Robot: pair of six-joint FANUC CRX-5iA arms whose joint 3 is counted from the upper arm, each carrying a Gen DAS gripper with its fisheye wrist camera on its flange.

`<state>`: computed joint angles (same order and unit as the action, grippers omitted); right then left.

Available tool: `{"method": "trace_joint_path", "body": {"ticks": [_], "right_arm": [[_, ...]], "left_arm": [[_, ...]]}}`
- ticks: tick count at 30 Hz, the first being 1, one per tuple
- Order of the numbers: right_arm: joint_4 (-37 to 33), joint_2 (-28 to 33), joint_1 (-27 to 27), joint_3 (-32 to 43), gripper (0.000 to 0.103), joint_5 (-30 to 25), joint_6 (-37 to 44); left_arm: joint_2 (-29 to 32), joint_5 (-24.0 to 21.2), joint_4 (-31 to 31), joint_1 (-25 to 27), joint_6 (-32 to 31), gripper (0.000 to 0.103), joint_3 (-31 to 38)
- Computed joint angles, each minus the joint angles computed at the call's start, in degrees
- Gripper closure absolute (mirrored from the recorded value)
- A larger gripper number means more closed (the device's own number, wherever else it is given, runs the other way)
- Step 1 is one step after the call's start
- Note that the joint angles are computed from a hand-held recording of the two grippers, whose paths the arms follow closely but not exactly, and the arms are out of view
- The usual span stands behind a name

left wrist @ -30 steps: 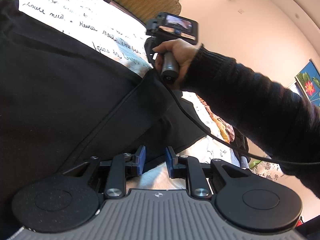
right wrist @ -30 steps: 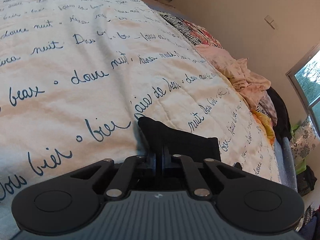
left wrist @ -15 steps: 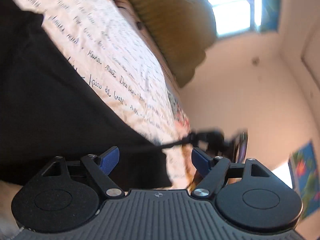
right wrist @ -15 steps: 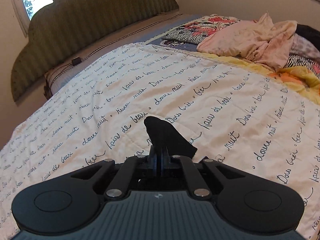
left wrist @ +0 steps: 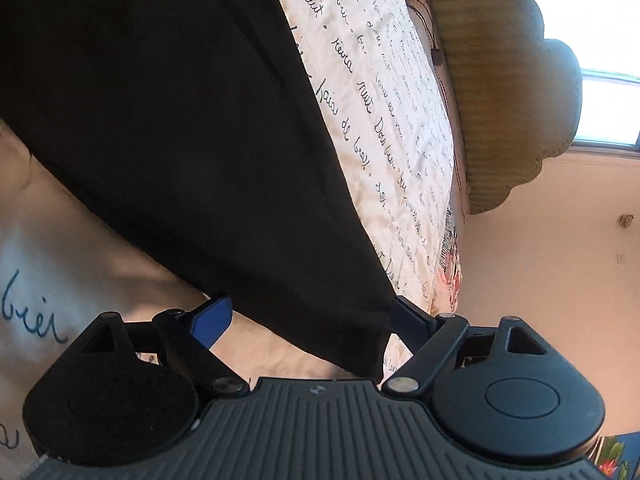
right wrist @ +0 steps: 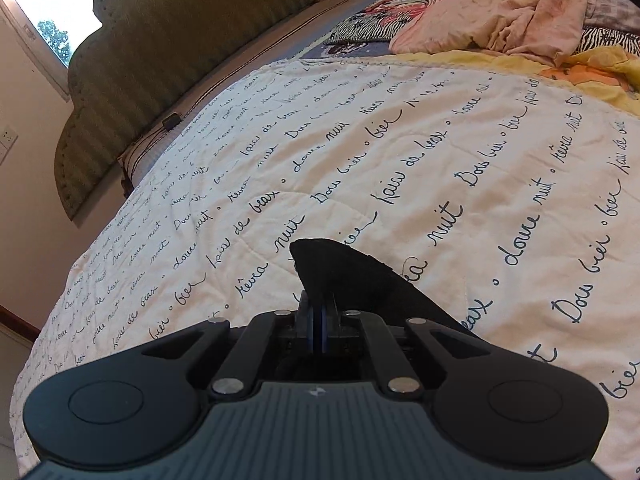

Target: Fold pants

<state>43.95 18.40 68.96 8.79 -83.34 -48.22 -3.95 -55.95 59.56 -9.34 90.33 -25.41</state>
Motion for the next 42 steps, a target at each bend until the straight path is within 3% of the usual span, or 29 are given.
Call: {"method": "trace_joint_path", "body": {"ticks": [5, 7, 8, 9, 11, 16, 18, 20, 23, 26, 28, 30, 31, 33, 35, 37, 40, 42], "right_arm": [[1.8, -2.5, 0.2, -3.6, 0.1, 3.1, -2.7], [2.3, -3.6, 0.6, -5.4, 0.1, 4.0, -4.0], [2.3, -4.2, 0.8, -6.2, 0.1, 4.4, -4.6], [2.5, -5.0, 1.0, -7.4, 0.1, 5.2, -5.6], [3.3, -6.7, 1.5, -10.0, 0.099, 6.7, -7.8], [3.6, -10.2, 5.7, -17.8, 0.099, 6.5, -16.0], [1.9, -13.1, 7.2, -25.3, 0.1, 12.4, -24.9], [8.6, -14.8, 9.4, -32.0, 0.1, 14.7, -36.3], [15.4, -15.1, 10.2, -34.4, 0.094, 12.6, -41.9], [17.5, -15.2, 10.8, -35.0, 0.067, 8.6, -43.9], [14.9, -14.2, 12.4, -32.8, 0.035, 1.2, -42.7], [15.9, -14.4, 13.5, -33.3, 0.026, -4.4, -44.8], [16.9, -15.4, 13.3, -34.3, 0.026, -4.3, -44.4], [21.9, -19.5, 10.8, -38.5, 0.025, 3.1, -41.2], [28.4, -23.4, 5.1, -43.3, 0.026, 16.5, -36.4], [26.1, -24.2, 0.3, -43.0, 0.026, 26.3, -26.8], [17.0, -22.0, -3.5, -39.3, 0.026, 31.4, -10.6], [18.3, -22.1, -6.0, -40.8, 0.026, 37.0, -9.0]], "left_arm": [[-0.1, 2.0, -6.5, -0.4, 5.0, 0.023, 2.1], [-0.4, 4.1, -12.2, -0.5, 8.1, 0.04, 3.8], [-0.4, 4.5, -16.7, -0.6, 10.1, 0.063, 5.4], [-0.2, 4.4, -20.8, -0.7, 11.6, 0.077, 7.0], [0.4, 3.3, -26.6, -1.2, 15.2, 0.089, 9.3], [-0.6, 2.5, -28.2, -1.0, 12.5, 0.089, 8.0], [-1.3, 3.2, -27.9, -0.4, 11.4, 0.09, 6.8], [-1.3, 3.2, -29.2, -0.9, 10.8, 0.093, 7.8], [-1.5, 3.8, -30.4, -1.5, 10.1, 0.095, 7.8], [-2.9, 4.9, -29.3, -1.4, 9.9, 0.09, 5.7], [-3.9, 5.1, -27.8, -0.9, 8.4, 0.084, 4.1], [-4.0, 4.4, -25.8, -0.2, 6.9, 0.084, 3.4], [-3.8, 3.7, -24.8, 0.2, 5.6, 0.084, 3.5], [-4.3, 2.7, -22.6, 1.4, 1.7, 0.082, 2.7], [-5.9, 2.0, -20.4, 3.0, -1.3, 0.077, 0.9], [-8.3, 0.8, -20.2, 5.1, -3.0, 0.076, -0.5], [-12.1, -0.9, -19.2, 9.6, -4.7, 0.075, -3.0], [-15.5, -1.7, -19.2, 13.7, -4.1, 0.075, -5.2]]}}
